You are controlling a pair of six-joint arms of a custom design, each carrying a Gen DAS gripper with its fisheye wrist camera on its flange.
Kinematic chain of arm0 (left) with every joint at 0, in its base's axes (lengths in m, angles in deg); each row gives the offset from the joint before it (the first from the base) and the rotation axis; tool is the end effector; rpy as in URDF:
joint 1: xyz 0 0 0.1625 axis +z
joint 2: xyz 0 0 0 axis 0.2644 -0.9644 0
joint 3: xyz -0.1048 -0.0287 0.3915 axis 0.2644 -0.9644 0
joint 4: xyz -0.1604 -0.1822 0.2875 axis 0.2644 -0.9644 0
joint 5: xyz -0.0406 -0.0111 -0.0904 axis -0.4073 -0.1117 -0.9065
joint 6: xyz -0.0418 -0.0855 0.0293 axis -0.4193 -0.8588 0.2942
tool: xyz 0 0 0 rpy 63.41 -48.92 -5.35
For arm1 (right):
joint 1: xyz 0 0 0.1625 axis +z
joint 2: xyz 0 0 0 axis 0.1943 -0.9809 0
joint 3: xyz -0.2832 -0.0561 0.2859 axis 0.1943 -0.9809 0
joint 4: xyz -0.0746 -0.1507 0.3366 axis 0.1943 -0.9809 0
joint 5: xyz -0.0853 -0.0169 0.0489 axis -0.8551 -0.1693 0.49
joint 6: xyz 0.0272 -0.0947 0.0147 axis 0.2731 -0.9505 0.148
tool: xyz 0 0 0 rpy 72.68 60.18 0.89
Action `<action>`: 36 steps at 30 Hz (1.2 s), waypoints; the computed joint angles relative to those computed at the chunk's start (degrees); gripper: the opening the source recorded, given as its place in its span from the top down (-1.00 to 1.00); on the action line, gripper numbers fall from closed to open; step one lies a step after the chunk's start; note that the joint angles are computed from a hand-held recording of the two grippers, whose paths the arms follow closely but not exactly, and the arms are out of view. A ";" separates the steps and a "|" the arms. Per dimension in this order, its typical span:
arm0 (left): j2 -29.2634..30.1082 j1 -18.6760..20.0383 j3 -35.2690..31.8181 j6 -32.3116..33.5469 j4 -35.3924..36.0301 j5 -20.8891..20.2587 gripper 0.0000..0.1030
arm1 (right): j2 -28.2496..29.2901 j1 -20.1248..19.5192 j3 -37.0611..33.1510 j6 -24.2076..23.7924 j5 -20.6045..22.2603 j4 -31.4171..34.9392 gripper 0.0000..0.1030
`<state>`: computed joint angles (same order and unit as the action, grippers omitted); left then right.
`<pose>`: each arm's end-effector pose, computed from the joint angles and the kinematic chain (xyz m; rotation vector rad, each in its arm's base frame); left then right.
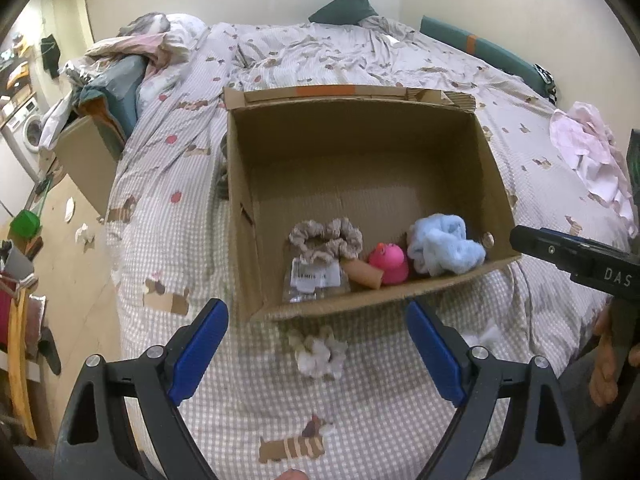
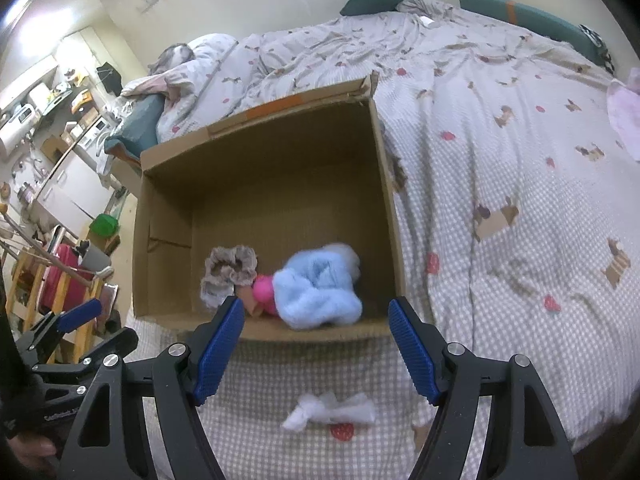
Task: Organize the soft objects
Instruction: 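Move the right gripper to the white sock and grasp it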
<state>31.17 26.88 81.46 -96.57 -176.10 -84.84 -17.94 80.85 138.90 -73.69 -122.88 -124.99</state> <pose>-0.2899 -0.5449 0.0758 0.4607 2.3188 -0.6263 0.1141 -0.5525 0.2408 0.2340 -2.5859 0.7104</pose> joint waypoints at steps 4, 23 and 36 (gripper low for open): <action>-1.70 -0.75 2.49 -3.38 0.24 0.00 -0.74 | -1.18 0.12 1.80 0.07 -0.35 -0.46 -0.53; -4.23 0.21 4.87 -18.50 7.86 2.45 -0.74 | -4.92 -4.59 4.73 7.95 0.78 8.78 -0.53; -4.02 1.98 2.94 -22.76 11.17 2.27 -0.74 | 4.59 -3.17 -2.31 8.95 -4.92 22.18 -0.53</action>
<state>27.14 28.86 84.40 -119.33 -164.93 -82.58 -13.35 77.68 136.58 -64.74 -127.81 -102.80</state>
